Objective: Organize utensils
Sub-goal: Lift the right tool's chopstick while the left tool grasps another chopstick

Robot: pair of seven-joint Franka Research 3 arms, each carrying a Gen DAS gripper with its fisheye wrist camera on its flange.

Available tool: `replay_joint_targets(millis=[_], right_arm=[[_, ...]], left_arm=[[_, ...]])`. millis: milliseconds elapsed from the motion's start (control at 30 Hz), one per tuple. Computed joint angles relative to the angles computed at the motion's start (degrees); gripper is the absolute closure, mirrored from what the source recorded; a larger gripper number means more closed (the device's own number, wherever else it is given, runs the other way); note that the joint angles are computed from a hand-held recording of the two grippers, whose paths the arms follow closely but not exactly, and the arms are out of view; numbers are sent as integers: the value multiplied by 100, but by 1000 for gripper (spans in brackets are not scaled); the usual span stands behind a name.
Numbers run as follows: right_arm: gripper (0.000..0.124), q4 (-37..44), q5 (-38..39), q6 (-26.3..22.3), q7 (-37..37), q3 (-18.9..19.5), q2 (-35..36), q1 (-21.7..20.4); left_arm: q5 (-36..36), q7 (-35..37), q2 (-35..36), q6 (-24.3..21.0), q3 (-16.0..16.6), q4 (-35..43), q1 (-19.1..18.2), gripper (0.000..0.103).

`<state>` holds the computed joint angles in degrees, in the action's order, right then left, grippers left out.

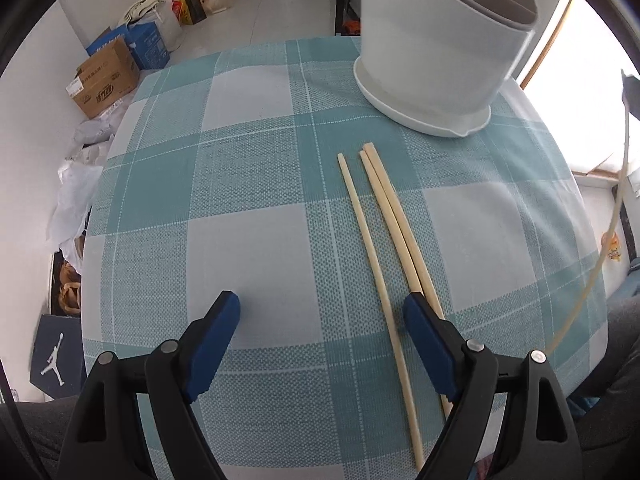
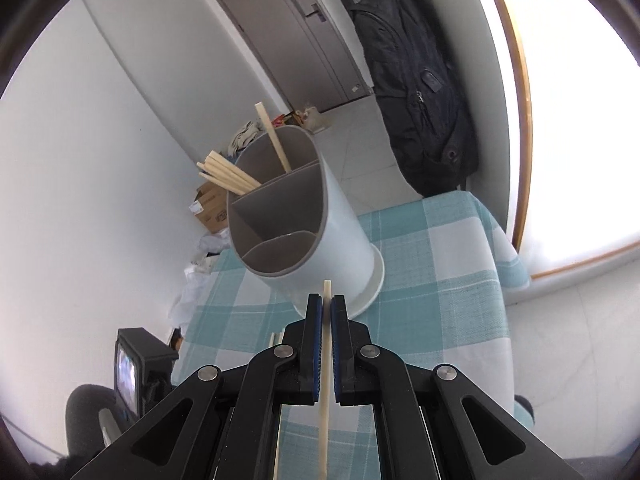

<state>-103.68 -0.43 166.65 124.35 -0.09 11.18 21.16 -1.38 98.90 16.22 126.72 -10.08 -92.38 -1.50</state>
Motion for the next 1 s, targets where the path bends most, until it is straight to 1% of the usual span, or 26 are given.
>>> replay_joint_targets(millis=[100, 167, 300, 367, 500, 533, 600, 667, 733, 767, 833, 867, 900, 967, 1000], right_arm=[[120, -90, 130, 89, -65, 34, -54, -49], [120, -147, 291, 169, -142, 79, -82, -105], [120, -246, 697, 314, -398, 189, -126, -212], [120, -274, 986, 349, -624, 282, -140, -293], [120, -223, 1399, 292, -986, 380, -95, -375], [120, -199, 1505, 273, -1078, 403, -77, -396], [120, -172, 1549, 246, -1105, 367, -63, -368], [120, -160, 1758, 267, -1273, 424, -52, -417], [120, -138, 1811, 271, -1326, 407, -40, -407], [120, -139, 1856, 284, -1366, 413, -38, -410], [120, -124, 1919, 282, -1420, 413, -23, -409], [120, -131, 1969, 281, -1452, 421, -23, -417], [120, -131, 2001, 278, -1464, 421, -20, -416], [120, -122, 2028, 267, -1469, 407, -13, -409], [120, -119, 2034, 262, -1473, 402, -12, -405]], left_arm=[[121, -73, 274, -172, 9, 379, -54, 21], [164, -103, 319, -219, 4, 447, -63, 21], [204, -71, 597, -434, -7, 862, -64, 21], [285, -125, 694, -463, 11, 1001, -92, 21], [354, -127, 882, -459, -13, 1251, -115, 21], [355, -91, 944, -479, -26, 1336, -115, 23], [403, 8, 1026, -518, -38, 1462, -132, 23], [447, 134, 1070, -541, -56, 1543, -149, 30], [408, 330, 1096, -565, -104, 1600, -137, 45], [362, 430, 1106, -594, -129, 1630, -123, 49], [233, 565, 1176, -688, -167, 1760, -94, 71], [131, 621, 1182, -726, -194, 1778, -65, 76], [19, 633, 1184, -716, -212, 1770, -36, 83], [-17, 505, 1205, -666, -165, 1789, -54, 86], [-16, 435, 1207, -634, -142, 1783, -62, 91]])
